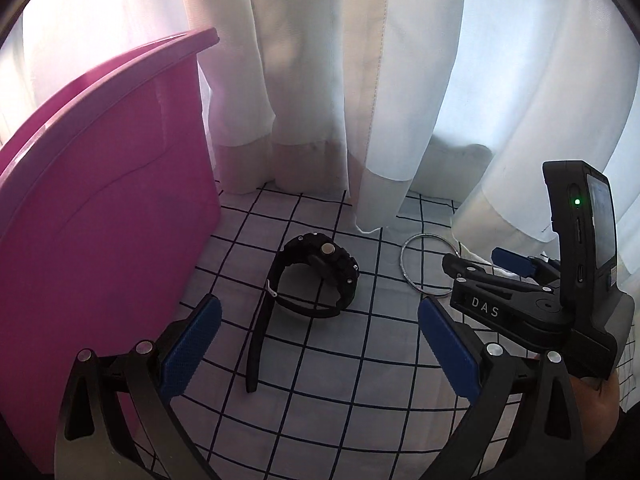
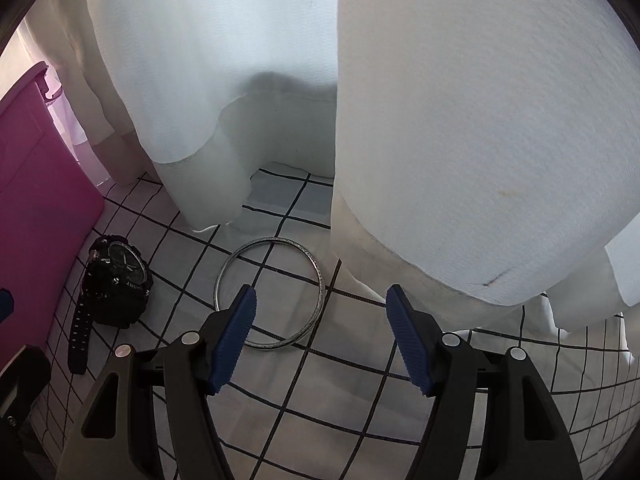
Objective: Organize jewelry
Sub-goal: 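Move both tools back over the table toward the black watch and silver ring, then close the left tool on the black watch while the right tool grips the silver ring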
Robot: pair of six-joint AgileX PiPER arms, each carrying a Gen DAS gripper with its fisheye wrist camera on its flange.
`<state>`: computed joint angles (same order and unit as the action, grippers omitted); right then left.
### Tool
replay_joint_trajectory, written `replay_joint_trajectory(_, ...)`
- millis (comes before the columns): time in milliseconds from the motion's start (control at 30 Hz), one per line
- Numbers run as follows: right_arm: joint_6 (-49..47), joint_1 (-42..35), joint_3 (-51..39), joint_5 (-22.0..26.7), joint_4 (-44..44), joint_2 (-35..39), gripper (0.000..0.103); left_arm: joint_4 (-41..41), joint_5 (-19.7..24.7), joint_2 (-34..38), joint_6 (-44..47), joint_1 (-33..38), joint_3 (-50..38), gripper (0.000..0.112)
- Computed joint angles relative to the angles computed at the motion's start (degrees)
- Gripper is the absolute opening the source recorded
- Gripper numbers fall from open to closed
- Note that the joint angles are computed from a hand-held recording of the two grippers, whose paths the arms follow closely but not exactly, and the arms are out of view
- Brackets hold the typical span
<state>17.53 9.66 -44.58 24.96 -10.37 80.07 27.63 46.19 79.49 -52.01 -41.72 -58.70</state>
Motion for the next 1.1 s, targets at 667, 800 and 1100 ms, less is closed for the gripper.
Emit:
replay_joint_trajectory(667,-7.62,2.02,-1.58,-1.61,4.91,3.11,0.071,-0.81,-7.66,1.66,1.46,5.62,3.76,0.097)
replay_joint_trajectory(800,-2.48,4.96,-3.27,-1.31,-0.10,5.74,0.072,-1.67,-8.19,1.60,2.19,6.56,4.16,0.097)
replay_joint_trajectory(1100,6.69,5.03,-2.49,-3.11,-9.10,6.67,0.079,-2.45,-9.40,2.61,3.43,7.55,4.50,0.097)
